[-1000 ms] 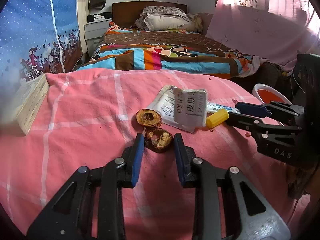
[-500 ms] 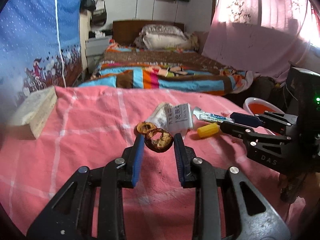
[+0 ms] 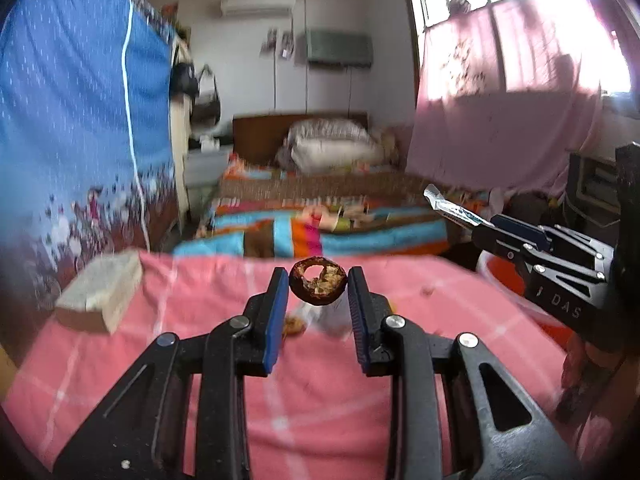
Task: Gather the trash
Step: 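Carry the ointment tube and walnut shell over the red bucket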
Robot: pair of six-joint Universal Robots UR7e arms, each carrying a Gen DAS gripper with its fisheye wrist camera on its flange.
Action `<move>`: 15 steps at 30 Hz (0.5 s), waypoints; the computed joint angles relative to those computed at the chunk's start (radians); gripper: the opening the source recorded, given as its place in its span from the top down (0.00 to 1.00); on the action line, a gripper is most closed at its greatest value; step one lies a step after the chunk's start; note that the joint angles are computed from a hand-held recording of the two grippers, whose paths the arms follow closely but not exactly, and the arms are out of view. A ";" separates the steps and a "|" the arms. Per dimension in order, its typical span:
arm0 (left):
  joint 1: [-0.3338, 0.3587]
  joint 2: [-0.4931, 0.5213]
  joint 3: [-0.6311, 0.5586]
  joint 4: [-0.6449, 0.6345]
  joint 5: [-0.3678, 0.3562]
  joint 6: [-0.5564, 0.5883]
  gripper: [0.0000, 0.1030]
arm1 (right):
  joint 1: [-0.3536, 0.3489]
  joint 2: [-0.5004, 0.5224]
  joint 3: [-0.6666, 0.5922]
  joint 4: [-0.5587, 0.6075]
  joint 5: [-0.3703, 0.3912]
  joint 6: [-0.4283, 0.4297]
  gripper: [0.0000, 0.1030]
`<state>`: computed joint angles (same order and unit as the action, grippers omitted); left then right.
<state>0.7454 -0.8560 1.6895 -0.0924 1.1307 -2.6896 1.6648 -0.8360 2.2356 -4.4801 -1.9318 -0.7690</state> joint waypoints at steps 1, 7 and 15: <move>-0.005 -0.005 0.006 -0.013 0.005 0.005 0.66 | -0.001 -0.001 0.005 -0.023 0.016 -0.002 0.73; -0.059 -0.030 0.064 -0.158 0.043 0.103 0.65 | -0.010 -0.011 0.048 -0.229 0.118 -0.001 0.73; -0.113 -0.014 0.074 -0.217 0.110 0.175 0.65 | -0.030 -0.047 0.094 -0.359 0.143 -0.014 0.73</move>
<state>0.6327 -0.8695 1.7635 -0.3096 1.2412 -2.5144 1.6345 -0.8831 2.3297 -4.8392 -1.7888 -0.7827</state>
